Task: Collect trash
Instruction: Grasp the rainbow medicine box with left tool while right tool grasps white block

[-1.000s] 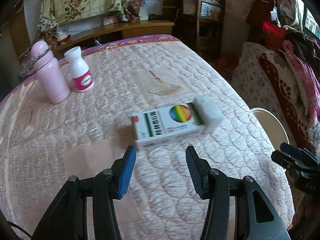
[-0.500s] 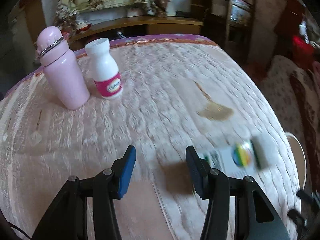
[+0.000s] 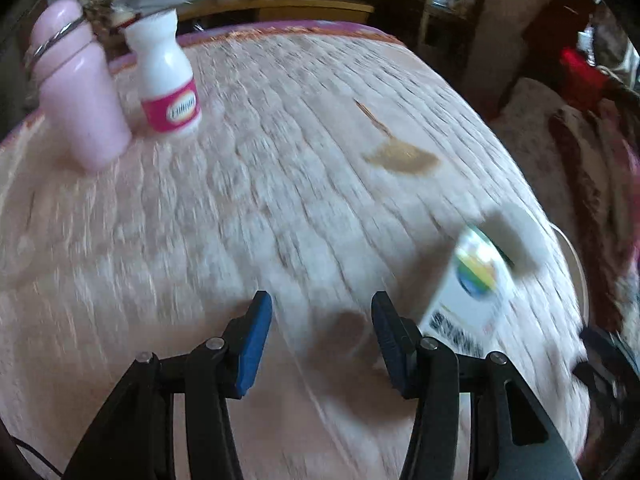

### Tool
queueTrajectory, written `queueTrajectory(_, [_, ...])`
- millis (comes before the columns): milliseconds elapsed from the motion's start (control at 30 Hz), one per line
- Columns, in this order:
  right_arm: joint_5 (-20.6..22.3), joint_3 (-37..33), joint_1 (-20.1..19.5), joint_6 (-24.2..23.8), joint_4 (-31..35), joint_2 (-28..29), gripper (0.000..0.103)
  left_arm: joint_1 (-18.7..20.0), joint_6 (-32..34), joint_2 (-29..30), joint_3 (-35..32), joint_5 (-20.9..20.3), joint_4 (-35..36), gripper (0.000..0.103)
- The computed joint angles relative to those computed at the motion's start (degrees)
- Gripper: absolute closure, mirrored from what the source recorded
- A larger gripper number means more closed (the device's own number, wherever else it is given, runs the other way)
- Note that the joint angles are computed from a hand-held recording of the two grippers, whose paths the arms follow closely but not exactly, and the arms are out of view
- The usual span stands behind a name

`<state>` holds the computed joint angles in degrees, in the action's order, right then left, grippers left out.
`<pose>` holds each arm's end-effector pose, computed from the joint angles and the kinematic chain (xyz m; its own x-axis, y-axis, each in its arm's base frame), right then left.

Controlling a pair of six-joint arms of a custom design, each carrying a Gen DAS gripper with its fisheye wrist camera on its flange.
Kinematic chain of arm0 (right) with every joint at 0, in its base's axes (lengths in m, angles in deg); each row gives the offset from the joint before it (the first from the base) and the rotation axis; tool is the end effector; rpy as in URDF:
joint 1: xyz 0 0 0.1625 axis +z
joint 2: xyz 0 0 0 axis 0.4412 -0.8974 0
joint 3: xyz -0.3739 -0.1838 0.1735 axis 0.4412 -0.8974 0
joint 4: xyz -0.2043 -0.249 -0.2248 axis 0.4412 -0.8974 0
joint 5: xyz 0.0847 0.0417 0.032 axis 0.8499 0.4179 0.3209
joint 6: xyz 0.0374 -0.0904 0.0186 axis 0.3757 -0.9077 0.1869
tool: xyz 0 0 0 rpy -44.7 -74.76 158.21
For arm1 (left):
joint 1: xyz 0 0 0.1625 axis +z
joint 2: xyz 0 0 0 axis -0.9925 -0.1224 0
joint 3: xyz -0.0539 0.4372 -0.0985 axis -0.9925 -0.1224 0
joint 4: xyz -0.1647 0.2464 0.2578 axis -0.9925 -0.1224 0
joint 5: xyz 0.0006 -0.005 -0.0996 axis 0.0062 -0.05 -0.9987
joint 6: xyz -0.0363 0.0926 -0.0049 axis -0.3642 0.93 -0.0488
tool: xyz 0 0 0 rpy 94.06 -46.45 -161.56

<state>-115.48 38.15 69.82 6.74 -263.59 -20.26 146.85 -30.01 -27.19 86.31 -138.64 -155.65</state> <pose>0.1428 -0.6557 0.1840 -0.8395 0.3349 0.4279 -0.0929 0.6874 -0.7203 -0.2356 -0.8859 0.0991 -0.6622 0.5964 -0.4536 0.6440 0.7625 0.0624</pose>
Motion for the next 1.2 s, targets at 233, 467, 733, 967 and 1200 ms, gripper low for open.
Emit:
queueTrajectory(233, [-0.25,0.32,0.27,0.24,-1.06,-0.04,0.033,-1.08,1.78,-8.92,15.92,-6.39,-5.98,0.038])
queueTrajectory(467, [-2.39,-0.29,0.92,0.2,-0.14,-0.44,0.033,-2.99,-0.53,-8.02,17.14,-6.88,-9.64,0.027])
queueTrajectory(733, [-2.34,-0.77,0.29,0.83,-0.09,-1.8,0.033,-4.61,-0.88,-5.94,19.81,-0.05,-15.0,0.034])
queueTrajectory(967, [-1.09,-8.0,0.34,-0.3,5.04,1.14,0.03,-3.82,-0.16,-7.98,20.87,0.78,-15.77,0.049])
queueTrajectory(1200, [-0.09,-20.71,-0.47,-2.69,14.26,8.09,0.03,-3.31,-0.09,-9.97,22.27,1.94,-17.28,0.049])
